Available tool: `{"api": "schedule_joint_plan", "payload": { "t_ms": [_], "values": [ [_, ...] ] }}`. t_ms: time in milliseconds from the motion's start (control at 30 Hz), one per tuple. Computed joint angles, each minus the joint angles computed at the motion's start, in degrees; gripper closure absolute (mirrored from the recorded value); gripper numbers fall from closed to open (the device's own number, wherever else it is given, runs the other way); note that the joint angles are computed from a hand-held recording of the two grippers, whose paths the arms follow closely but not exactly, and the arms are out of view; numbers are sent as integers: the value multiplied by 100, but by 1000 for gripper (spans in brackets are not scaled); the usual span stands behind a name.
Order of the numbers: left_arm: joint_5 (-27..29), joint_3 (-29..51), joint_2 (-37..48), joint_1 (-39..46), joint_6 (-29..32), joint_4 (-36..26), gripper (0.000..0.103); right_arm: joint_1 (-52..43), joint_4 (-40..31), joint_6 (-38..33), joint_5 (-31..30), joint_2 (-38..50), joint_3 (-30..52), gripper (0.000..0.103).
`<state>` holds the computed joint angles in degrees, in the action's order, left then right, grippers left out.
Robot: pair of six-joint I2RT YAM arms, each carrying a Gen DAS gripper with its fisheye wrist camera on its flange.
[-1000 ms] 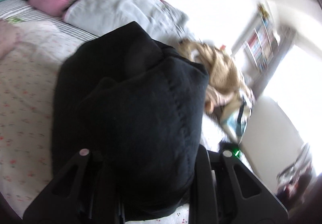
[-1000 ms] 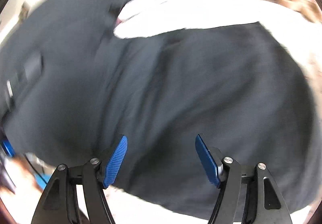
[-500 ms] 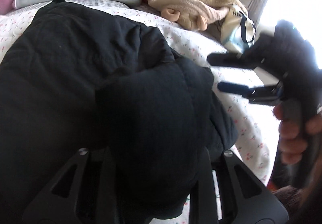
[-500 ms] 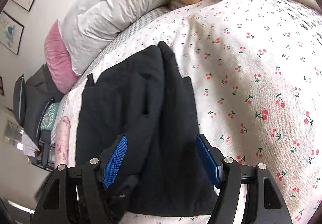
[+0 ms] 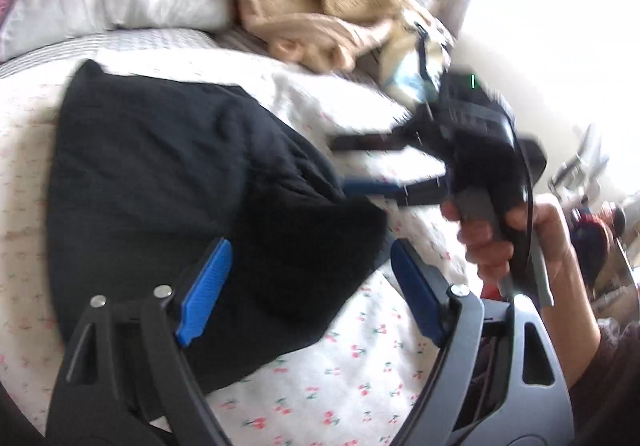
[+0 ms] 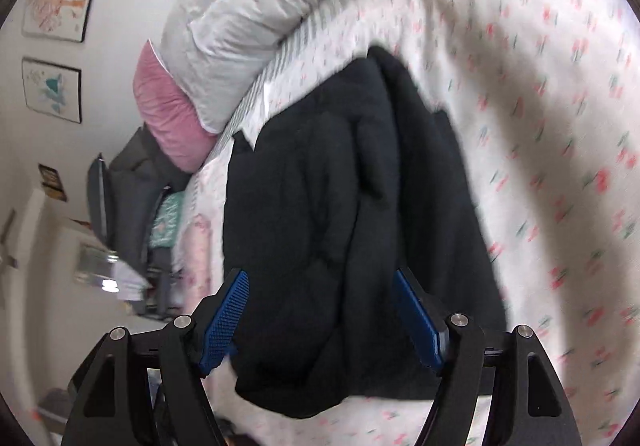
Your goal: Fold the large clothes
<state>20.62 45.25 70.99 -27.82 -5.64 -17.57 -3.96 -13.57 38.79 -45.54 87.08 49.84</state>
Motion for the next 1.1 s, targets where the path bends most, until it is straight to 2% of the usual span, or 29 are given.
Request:
{"api": "schedule_joint_plan", "payload": {
  "t_ms": [67,200,267,333,467,533,633,700,767,833,900,967,1000,1100],
  "values": [
    [-84,-33,-126,444,-87,-46,21,161,-76,12,-78,203,67,28],
    [-892,-176,-23,1025,-227,148,21,805,-645,-471,484,617,550,29],
    [-1306,-214,200,1194,-207,218,21,1128,-775,-671,956,628,770,51],
    [-1491,-205,468,1279,-240,363,21,1297,-893,-789,1358,534,934,63],
    [-1465,-201,653,1276,-457,732,21,1141,-664,-919,1534,-161,853,71],
    [-1245,-305,553,1333,-487,852,21,816,-500,-1043,1346,-454,708,71],
    [-903,-169,786,1283,-540,876,21,441,-862,-1346,1343,-520,673,70],
    [-870,-72,1089,1159,-537,848,23,334,-1486,-1605,1440,-28,824,62],
    [-1120,-112,1235,950,-485,991,22,347,-2069,-1738,1762,475,1023,39],
    [-1493,-114,1249,734,-366,1031,22,117,-2101,-1680,1523,429,963,36],
    [-1515,-75,1260,728,-419,991,22,-127,-2199,-1681,1413,159,990,36],
    [-1417,-48,1286,804,-448,975,22,-297,-1978,-1574,1432,-296,828,36],
    [-1377,-52,1295,830,-448,991,22,-424,-1719,-1477,1228,-478,695,36],
    [-1386,-38,1301,833,-438,979,22,-629,-799,-872,158,-452,420,36]
  ]
}}
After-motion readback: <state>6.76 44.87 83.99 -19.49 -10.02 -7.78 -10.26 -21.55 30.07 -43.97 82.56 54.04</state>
